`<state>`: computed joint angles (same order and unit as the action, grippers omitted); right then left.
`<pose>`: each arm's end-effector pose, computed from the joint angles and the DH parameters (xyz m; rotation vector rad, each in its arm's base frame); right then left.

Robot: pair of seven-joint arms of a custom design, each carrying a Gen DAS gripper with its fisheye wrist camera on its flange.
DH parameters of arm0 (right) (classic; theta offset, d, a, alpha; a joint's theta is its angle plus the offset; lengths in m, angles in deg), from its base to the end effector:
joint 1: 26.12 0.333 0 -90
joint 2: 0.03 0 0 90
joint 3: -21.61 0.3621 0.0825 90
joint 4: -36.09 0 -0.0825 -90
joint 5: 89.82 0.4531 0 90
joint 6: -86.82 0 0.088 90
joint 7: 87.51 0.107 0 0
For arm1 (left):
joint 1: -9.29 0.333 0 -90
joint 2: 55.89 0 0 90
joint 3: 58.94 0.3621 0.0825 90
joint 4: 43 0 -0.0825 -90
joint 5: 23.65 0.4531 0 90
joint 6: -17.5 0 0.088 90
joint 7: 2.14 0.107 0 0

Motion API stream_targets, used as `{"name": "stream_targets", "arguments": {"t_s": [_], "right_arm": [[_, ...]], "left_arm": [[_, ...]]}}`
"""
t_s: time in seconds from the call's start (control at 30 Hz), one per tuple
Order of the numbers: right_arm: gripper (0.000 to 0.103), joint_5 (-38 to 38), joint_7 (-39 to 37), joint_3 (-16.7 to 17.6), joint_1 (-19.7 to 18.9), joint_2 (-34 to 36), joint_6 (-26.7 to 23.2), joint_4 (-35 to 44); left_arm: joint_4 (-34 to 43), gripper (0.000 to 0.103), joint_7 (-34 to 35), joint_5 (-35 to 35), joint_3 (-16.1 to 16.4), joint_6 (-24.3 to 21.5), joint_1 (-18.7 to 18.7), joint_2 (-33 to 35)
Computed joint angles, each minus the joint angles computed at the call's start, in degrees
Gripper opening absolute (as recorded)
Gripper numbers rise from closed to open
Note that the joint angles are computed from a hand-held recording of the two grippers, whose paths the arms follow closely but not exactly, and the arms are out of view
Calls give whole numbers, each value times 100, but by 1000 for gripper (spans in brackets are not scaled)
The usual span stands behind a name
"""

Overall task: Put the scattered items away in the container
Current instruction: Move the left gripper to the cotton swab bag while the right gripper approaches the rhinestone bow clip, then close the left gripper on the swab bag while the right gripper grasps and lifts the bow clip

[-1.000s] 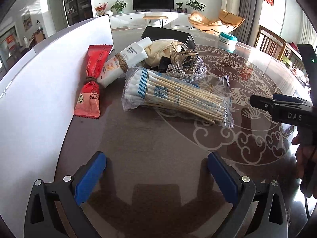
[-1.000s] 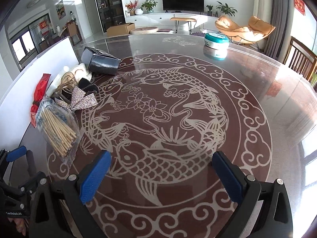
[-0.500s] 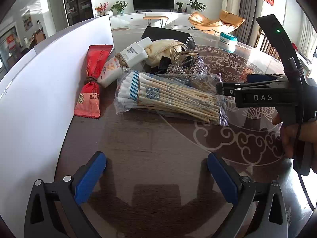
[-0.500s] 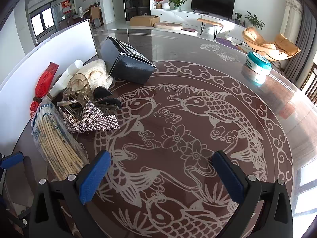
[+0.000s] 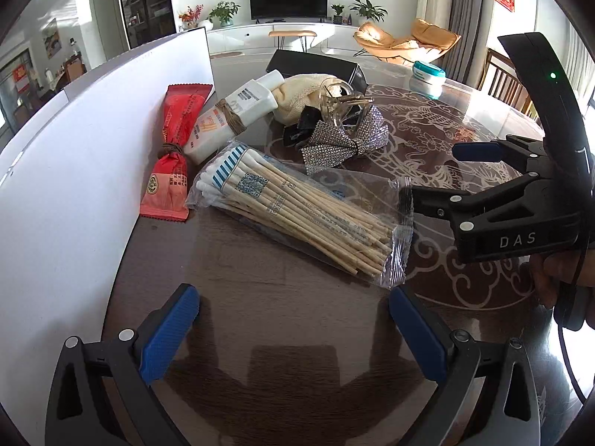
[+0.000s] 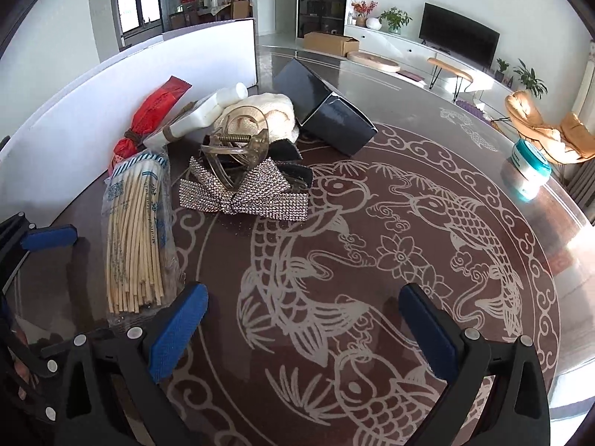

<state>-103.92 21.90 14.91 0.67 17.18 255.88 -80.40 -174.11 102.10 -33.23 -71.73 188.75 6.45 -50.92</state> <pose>0.6528 0.2609 0.3641 -2.0591 1.5910 -0.5351 0.6007 -0.1543 0.3811 -1.5368 2.2138 -0.7014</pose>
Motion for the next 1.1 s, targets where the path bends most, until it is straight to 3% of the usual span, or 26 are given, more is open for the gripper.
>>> {"name": "stream_targets", "arguments": {"t_s": [0.17,0.3,0.5,0.6,0.7,0.77,0.8,0.93,1.1], "right_arm": [[103,265,399,-92,-26,-36,144,-81],[103,-381,949,-500,376,64,-221,129],[103,-623,1302,-332,247,292,-465,511],[103,-378,694,101,-54,351,-382,588],[103,525,-1092,1062,-782,296,-192,444],[103,954,-1804,1353,-1024,176,-107,235],[103,1032,-1849,1276,-978,98,-72,120],[103,789,-1114,401,-378,-292,81,-437],[103,-83,109,-242,45,-553,164,-796]], "left_arm": [[-10,103,-35,23,17,-6,2,-14],[-79,103,-198,131,76,13,-13,-73],[-305,103,-237,92,142,67,-32,-254],[-398,103,-163,-23,190,86,-63,-333],[-457,103,58,-324,219,106,-99,-389],[-478,103,357,-723,219,149,-128,-414],[-498,103,587,-1021,210,221,-148,-433],[-425,103,1638,-2233,206,319,-274,-431],[113,103,325,-845,280,-12,-244,-51]]}}
